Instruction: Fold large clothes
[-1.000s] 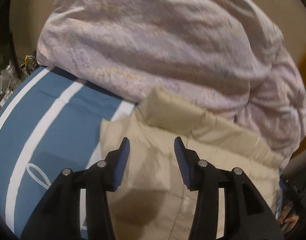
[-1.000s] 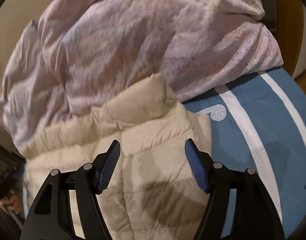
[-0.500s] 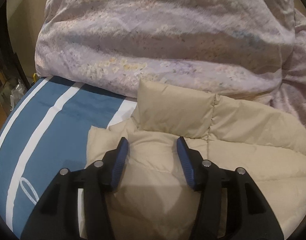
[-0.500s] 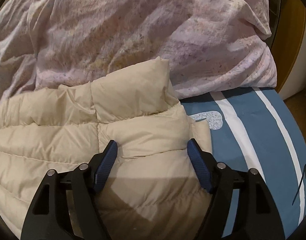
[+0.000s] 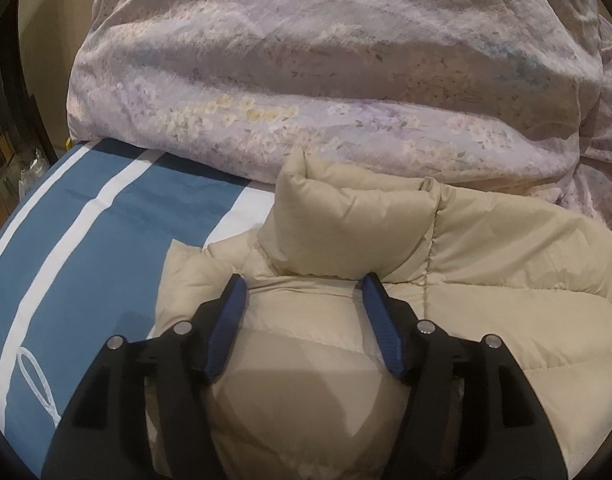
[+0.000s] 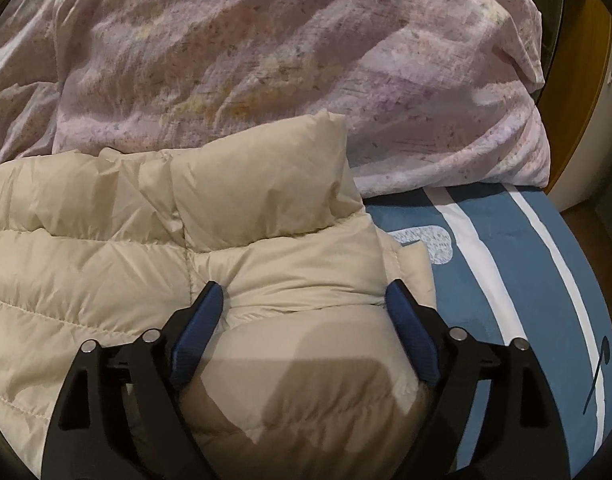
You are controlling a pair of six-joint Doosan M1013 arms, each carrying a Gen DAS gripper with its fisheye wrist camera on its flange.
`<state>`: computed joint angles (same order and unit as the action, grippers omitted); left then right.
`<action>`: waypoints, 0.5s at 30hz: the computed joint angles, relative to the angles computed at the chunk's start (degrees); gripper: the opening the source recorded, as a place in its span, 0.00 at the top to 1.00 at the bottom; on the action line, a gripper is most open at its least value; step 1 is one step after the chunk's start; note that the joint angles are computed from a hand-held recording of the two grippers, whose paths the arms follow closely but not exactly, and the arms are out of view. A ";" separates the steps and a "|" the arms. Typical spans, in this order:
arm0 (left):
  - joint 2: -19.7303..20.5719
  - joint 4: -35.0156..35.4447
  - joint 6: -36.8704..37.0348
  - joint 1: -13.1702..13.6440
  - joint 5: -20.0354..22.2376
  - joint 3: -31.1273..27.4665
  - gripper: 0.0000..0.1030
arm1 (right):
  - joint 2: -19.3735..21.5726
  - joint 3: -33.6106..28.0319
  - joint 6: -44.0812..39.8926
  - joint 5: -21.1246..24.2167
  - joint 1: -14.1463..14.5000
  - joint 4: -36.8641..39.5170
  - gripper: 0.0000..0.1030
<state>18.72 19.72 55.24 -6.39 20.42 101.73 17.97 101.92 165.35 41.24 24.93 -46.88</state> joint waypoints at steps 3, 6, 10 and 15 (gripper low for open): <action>0.33 0.38 -0.09 0.14 0.25 -0.21 0.39 | 0.05 0.12 -0.80 -0.94 -0.76 1.28 0.14; 0.52 -0.24 0.48 0.38 0.12 -0.28 0.38 | 0.15 0.19 -1.36 -1.47 -1.16 1.88 0.14; 0.57 -1.02 0.91 0.36 0.09 -0.28 0.36 | 0.57 -0.01 -2.12 -2.31 -1.74 2.60 0.14; 0.78 -2.04 1.61 0.51 0.25 -0.61 0.36 | 0.69 0.37 -3.40 -3.96 -2.85 4.05 0.14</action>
